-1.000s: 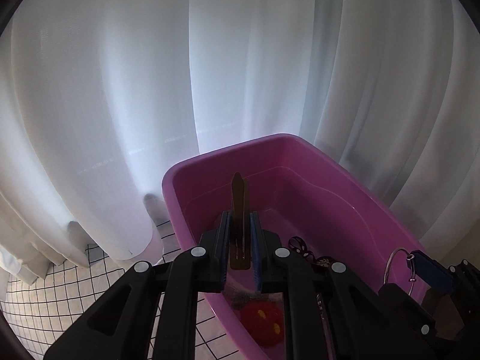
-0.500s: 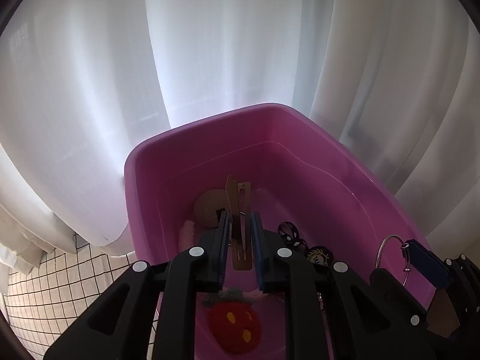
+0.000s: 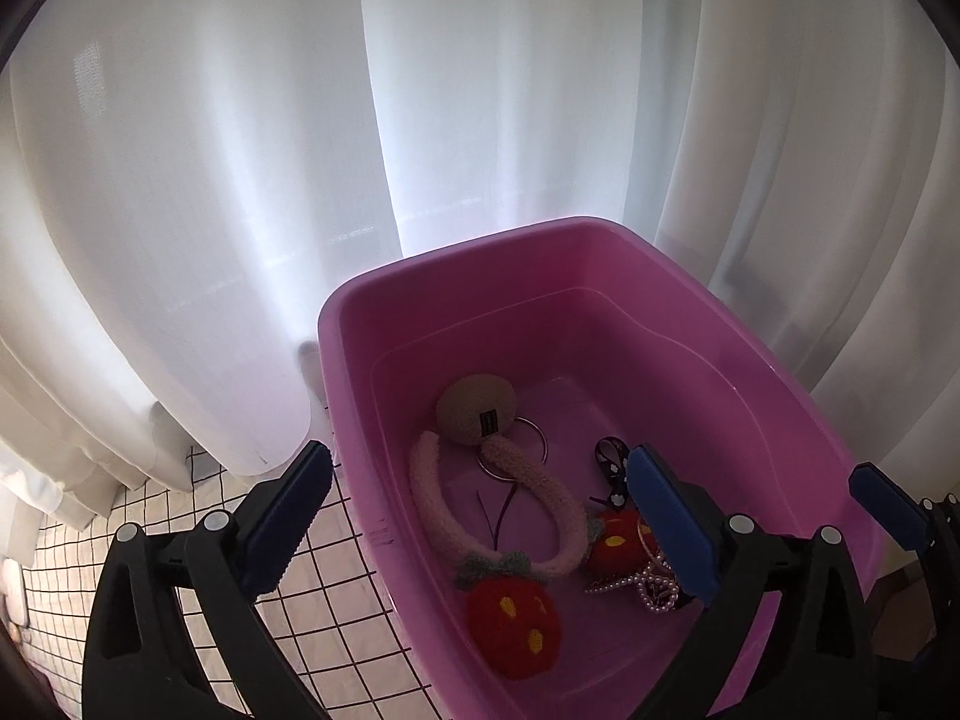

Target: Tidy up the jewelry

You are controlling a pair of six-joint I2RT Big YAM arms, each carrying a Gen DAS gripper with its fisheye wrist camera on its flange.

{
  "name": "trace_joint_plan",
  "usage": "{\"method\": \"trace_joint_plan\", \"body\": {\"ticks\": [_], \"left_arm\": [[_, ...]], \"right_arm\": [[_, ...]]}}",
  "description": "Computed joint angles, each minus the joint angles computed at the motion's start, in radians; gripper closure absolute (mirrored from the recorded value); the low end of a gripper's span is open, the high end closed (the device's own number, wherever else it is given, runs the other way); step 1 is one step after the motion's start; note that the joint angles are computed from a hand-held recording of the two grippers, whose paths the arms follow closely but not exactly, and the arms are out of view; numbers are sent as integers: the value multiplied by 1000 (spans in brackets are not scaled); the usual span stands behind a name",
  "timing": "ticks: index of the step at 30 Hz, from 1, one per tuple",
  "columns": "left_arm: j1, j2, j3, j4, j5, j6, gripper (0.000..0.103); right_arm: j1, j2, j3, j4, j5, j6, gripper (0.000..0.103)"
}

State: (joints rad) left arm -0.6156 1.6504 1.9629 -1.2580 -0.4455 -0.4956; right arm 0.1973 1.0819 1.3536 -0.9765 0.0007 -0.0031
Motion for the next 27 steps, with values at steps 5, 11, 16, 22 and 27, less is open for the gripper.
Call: {"method": "trace_joint_plan", "body": {"ticks": [5, 11, 16, 22, 27], "left_arm": [[13, -21, -19, -14, 40, -23, 6], [15, -52, -51, -19, 28, -64, 6], [12, -67, -67, -18, 18, -76, 6], [14, -87, -93, -16, 14, -94, 6], [13, -96, -102, -16, 17, -91, 6]], "right_arm": [[8, -4, -5, 3, 2, 8, 39], [20, -4, -7, 4, 13, 13, 39], [25, -3, 0, -12, 12, 26, 39], [34, -7, 0, -16, 14, 34, 39], [39, -6, 2, -21, 16, 35, 39]]}}
